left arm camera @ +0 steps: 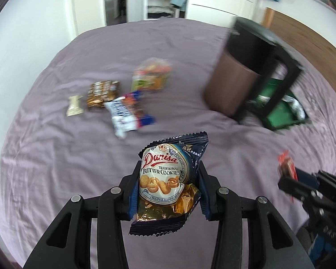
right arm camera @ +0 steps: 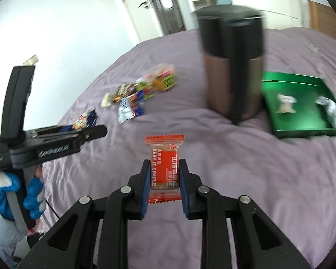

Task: Organize snacks
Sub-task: 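Carry both snacks over the green tray and release them inside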

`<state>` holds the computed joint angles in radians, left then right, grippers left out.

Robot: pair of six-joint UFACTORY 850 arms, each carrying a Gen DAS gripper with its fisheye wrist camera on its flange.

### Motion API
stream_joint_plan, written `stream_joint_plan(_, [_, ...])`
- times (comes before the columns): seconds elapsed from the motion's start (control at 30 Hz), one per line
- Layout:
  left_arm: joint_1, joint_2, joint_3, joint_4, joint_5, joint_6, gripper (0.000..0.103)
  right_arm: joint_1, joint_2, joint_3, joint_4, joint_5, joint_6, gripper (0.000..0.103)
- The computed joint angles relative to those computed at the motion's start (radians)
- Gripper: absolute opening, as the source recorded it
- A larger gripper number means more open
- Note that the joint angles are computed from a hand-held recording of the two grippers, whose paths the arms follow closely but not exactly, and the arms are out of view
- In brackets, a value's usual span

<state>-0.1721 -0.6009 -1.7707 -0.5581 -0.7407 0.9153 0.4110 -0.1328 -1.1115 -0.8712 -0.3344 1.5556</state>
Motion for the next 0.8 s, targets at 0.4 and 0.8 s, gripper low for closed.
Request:
stream_joint_plan(0.4, [-0.189,0.131,0.141,-0.033,-0.008,0.122,0.038,-0.12,0.271,0.252,-0.211,-0.112,0.27,0.0])
stream_joint_plan(0.8, [-0.367,0.036,-0.008,0.023,-0.004,0.004,0.038,-0.353,0.286,0.272,-0.273,-0.052,0.21,0.0])
